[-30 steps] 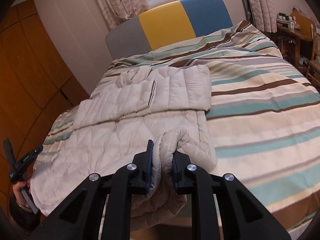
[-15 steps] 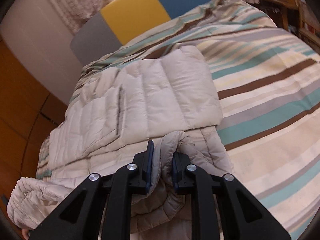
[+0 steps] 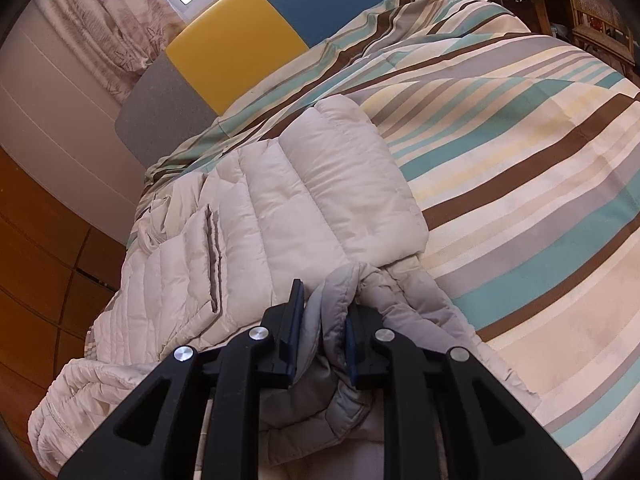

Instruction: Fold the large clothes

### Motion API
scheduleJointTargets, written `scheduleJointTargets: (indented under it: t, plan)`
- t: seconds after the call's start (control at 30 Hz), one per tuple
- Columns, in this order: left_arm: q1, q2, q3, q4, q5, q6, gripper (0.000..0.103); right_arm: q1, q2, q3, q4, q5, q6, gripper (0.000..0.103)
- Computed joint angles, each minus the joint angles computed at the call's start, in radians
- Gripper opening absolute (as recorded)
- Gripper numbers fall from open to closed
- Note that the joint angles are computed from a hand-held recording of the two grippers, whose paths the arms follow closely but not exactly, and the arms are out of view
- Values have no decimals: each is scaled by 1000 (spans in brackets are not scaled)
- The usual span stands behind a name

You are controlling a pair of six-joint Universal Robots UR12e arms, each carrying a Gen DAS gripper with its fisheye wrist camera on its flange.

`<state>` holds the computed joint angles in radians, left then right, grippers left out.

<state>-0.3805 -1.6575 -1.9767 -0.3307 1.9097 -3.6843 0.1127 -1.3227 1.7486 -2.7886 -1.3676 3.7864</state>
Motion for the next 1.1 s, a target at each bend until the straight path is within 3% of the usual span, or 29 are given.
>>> scheduleJointTargets:
  t: [0.07,0.1,0.2,0.27,0.37,0.47,0.53,0.57,0.63,0.67,0.73,0.87,0.97,1.03,1.07,1.1]
  plan:
    - [6,21,-41,73,-27,53,53,4,4,-8,11,-6,-8,16]
    - [5,28,-47,71,-39,103,56,6,4,-9,16,-10,-18,16]
    - [-13,33,-51,73,-49,257,72,12,9,-14,16,-16,-28,18]
    - [-18,25,-45,134,-124,350,76,16,10,-17,20,-24,-33,19]
    - [-36,-8,-2,182,-138,421,81,16,11,-24,30,-17,-39,23]
    - [-21,-35,47,227,-212,389,81,6,6,-20,1,28,-50,45]
    - [2,-52,80,256,-269,323,86,-7,-7,6,-89,62,-46,67]
    - [9,-59,91,261,-276,298,88,-14,-13,22,-140,81,-40,72]
    - [27,-80,124,261,-302,249,88,-27,-36,64,-240,88,-38,96]
    - [31,-89,139,247,-313,237,88,-32,-51,84,-267,71,-45,99]
    - [41,-107,166,214,-328,233,88,-45,-73,112,-279,79,-75,100]
    - [60,-136,210,136,-375,227,91,-50,-88,125,-155,95,-212,100]
    - [73,-159,231,104,-409,162,92,-31,-74,115,-103,54,-304,100]
    - [79,-166,231,97,-438,117,90,-17,-61,103,-78,45,-345,82]
    - [82,-172,234,88,-463,100,84,-3,-55,94,-58,12,-375,77]
    - [79,-176,238,76,-476,100,68,10,-50,88,-43,-20,-412,62]
